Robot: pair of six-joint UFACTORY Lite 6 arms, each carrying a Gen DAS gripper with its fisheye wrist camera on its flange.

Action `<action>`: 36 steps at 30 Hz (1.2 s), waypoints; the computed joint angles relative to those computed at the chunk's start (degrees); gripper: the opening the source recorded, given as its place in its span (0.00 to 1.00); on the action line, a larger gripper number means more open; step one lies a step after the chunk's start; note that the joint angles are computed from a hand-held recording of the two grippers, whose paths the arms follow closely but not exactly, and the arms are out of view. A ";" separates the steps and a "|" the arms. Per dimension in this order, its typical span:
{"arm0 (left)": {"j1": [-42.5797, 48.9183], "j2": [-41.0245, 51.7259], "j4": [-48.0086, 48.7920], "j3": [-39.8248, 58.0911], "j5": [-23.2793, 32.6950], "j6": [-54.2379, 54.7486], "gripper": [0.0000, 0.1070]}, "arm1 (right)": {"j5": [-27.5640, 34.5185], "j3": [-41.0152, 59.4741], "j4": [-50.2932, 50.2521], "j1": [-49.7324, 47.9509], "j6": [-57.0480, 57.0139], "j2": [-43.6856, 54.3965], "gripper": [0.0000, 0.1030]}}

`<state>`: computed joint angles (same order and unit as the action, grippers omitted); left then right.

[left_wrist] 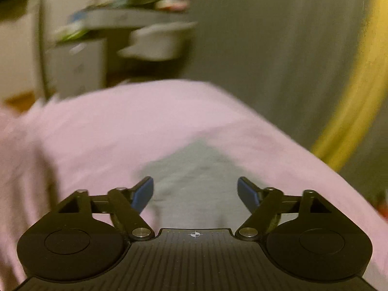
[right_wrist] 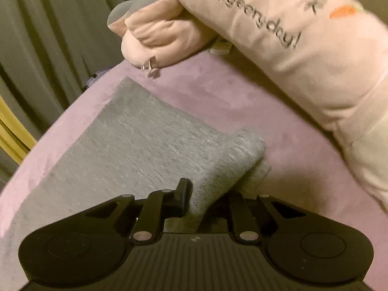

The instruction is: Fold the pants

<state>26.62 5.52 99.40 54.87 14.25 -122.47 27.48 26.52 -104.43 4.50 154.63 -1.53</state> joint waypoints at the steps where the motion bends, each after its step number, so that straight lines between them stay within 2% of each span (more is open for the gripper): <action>1: -2.19 1.39 1.86 1.44 -0.86 0.19 0.82 | 2.70 1.00 6.00 2.02 -5.19 0.50 0.16; 3: -7.56 5.78 5.02 5.27 -2.46 1.01 0.82 | 10.54 3.52 17.02 7.23 -14.64 1.88 0.20; 5: -12.74 12.41 5.08 10.65 -3.68 4.14 0.82 | 14.82 3.94 19.88 10.79 -18.62 1.16 0.21; 6: -14.61 15.91 3.24 13.51 -4.46 6.50 0.82 | 16.08 3.64 20.31 12.00 -19.71 0.51 0.26; 7: -16.49 19.65 -0.63 16.88 -5.84 10.90 0.81 | 16.91 3.23 21.01 12.98 -20.97 -0.34 0.36; 9: -19.96 27.05 -10.90 23.84 -7.64 20.96 0.78 | 17.61 1.34 22.10 14.28 -22.37 -3.50 0.46; 11: -22.52 35.22 -21.51 32.05 -8.78 32.62 0.78 | 17.50 -0.40 23.14 15.19 -23.69 -6.09 0.46; 12: -24.14 40.31 -24.40 37.19 -6.50 36.99 0.78 | 17.30 -1.46 23.73 15.45 -24.61 -7.52 0.46; 13: -25.98 46.02 -24.89 43.02 -1.81 39.52 0.79 | 17.31 -2.36 24.25 15.65 -25.23 -8.60 0.47; 15: -28.33 53.90 -20.35 52.47 6.60 39.49 0.88 | 15.98 -1.39 23.57 14.36 -25.56 -7.15 0.47; 17: -28.86 60.46 -22.26 62.67 13.58 41.90 0.86 | 14.12 -1.72 22.46 13.10 -25.49 -7.57 0.50; 18: -28.36 61.46 -26.77 65.55 14.94 46.10 0.81 | 13.73 -2.17 21.80 13.19 -24.91 -7.90 0.54; 19: -27.50 60.58 -31.15 66.03 13.94 48.78 0.79 | 13.53 -2.59 21.19 13.18 -24.70 -8.37 0.59; 20: -26.84 58.42 -33.13 64.11 11.50 49.06 0.75 | 13.64 -3.02 20.26 13.44 -23.99 -8.55 0.59; 21: -26.72 55.02 -32.71 59.79 8.80 46.94 0.75 | 13.95 -3.44 19.22 13.89 -23.05 -8.56 0.60; 22: -26.61 50.88 -29.89 53.79 5.21 43.58 0.76 | 14.13 -3.57 18.23 14.26 -22.08 -8.09 0.60; 24: -27.12 44.11 -18.68 43.20 -1.50 34.70 0.84 | 13.82 -3.32 15.68 14.76 -19.60 -6.38 0.61; 25: -27.73 42.08 -12.68 39.39 -2.73 30.75 0.85 | 13.21 -2.90 14.14 14.77 -18.16 -5.12 0.63; 26: -28.78 41.49 -6.68 36.77 -2.22 27.08 0.85 | 12.38 -2.19 13.35 14.70 -17.33 -3.70 0.64; 28: -29.95 46.07 1.32 36.88 4.32 22.20 0.86 | 9.98 -1.39 11.27 13.80 -16.00 -1.76 0.68; 29: -29.44 46.78 1.84 37.11 5.75 19.83 0.93 | 8.18 -0.94 10.85 12.91 -16.51 -0.81 0.69; 31: -27.69 46.13 -4.33 37.94 6.78 19.85 0.91 | 6.52 -0.73 13.66 11.75 -20.06 -1.16 0.69; 32: -26.93 45.40 -6.66 37.81 8.52 20.19 0.87 | 6.85 -2.20 13.21 11.67 -19.92 -3.61 0.69; 33: -26.83 43.06 -6.60 35.87 8.08 18.67 0.78 | 7.27 -3.21 12.76 11.59 -19.61 -5.50 0.69; 34: -25.45 39.44 -4.14 32.43 5.24 15.76 0.77 | 7.55 -4.03 12.41 11.24 -19.39 -7.38 0.70; 36: -22.71 31.73 6.62 24.94 -0.57 4.80 0.85 | 7.25 -4.56 9.47 10.04 -16.97 -9.27 0.70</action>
